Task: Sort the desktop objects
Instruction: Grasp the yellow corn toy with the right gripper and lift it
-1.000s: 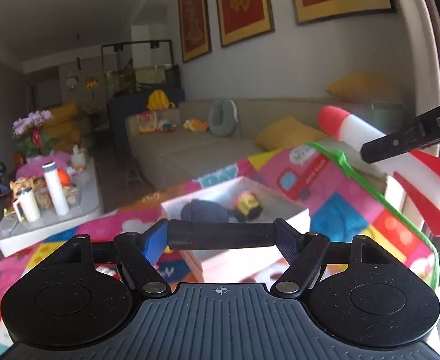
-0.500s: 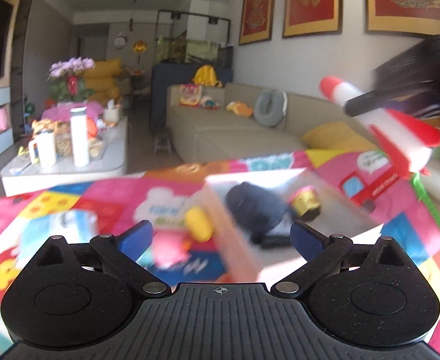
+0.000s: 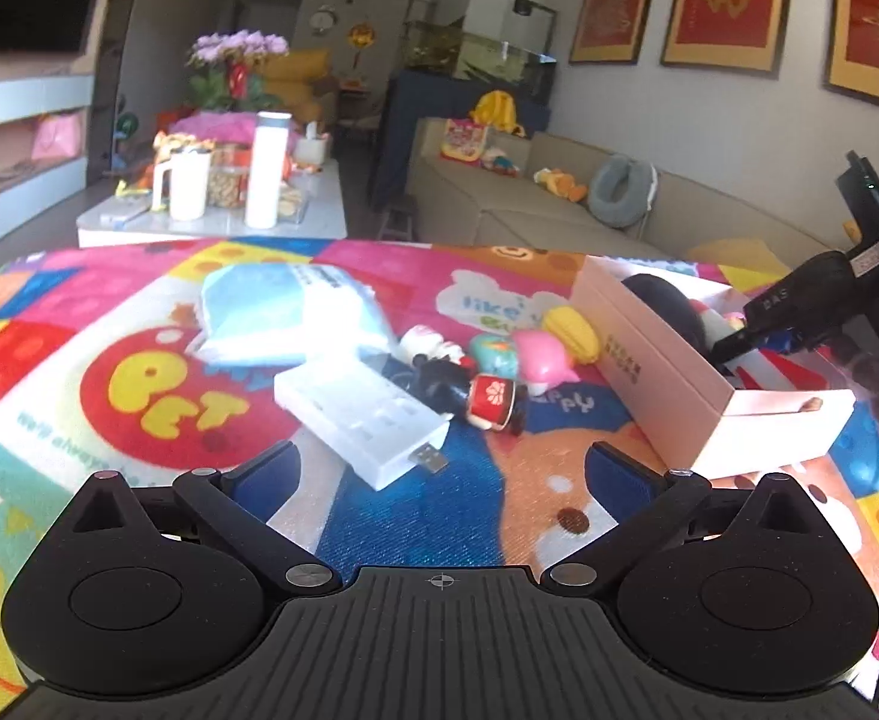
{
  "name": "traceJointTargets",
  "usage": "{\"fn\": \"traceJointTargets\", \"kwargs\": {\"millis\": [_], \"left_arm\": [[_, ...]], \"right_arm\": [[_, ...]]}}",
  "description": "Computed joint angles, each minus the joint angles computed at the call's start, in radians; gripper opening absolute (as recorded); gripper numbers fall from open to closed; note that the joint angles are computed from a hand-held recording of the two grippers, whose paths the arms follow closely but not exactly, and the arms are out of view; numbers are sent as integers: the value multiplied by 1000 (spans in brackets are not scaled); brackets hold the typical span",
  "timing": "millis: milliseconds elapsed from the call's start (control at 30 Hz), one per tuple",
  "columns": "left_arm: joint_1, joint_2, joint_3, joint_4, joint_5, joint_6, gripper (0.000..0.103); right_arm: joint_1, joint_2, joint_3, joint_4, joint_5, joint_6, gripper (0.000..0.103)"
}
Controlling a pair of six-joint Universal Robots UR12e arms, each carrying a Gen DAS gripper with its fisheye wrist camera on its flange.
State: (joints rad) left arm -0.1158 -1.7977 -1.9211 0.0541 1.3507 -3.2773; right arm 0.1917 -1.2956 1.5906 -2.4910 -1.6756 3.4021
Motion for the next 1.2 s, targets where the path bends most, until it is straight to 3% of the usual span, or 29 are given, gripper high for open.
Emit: {"fn": "traceJointTargets", "kwargs": {"millis": [133, 233, 300, 333, 367, 400, 500, 600, 733, 767, 867, 933, 1067, 1200], "left_arm": [[7, -1, 3, -34, -14, -34, 103], [8, -1, 2, -37, -18, -49, 103], [7, -2, 1, -34, -15, -49, 103], [7, -2, 0, -30, -15, -48, 103], [7, -1, -1, -27, -16, -46, 103], [7, -2, -2, -25, -19, -46, 103], [14, -3, 0, -37, -43, -59, 103], [20, -5, 2, -42, -56, -82, 103], [24, -3, 1, -49, -61, -104, 103], [25, -3, 1, -51, -62, -107, 103], [29, -1, 0, -53, -77, -111, 103], [32, 0, -3, -47, -90, -114, 103], [43, 0, -5, -44, -129, -119, 103], [58, -3, -19, 25, -150, -182, 103]], "right_arm": [[29, -12, -7, -62, -85, -28, 69], [42, -25, -23, -111, -15, -36, 73], [61, -13, -63, -67, 29, -23, 72], [79, 6, -96, -29, 31, -36, 62], [97, 29, -131, 12, 30, -69, 43], [114, 54, -165, 47, 18, -110, 39], [162, 145, -276, 146, -98, -185, 38], [184, 230, -383, 271, -187, -191, 35], [222, 313, -462, 338, -408, -234, 34], [224, 325, -478, 369, -423, -234, 32], [221, 332, -482, 402, -414, -220, 30], [220, 317, -458, 369, -395, -217, 30], [213, 252, -381, 318, -267, -234, 30], [209, 149, -249, 254, -154, -259, 30]]}}
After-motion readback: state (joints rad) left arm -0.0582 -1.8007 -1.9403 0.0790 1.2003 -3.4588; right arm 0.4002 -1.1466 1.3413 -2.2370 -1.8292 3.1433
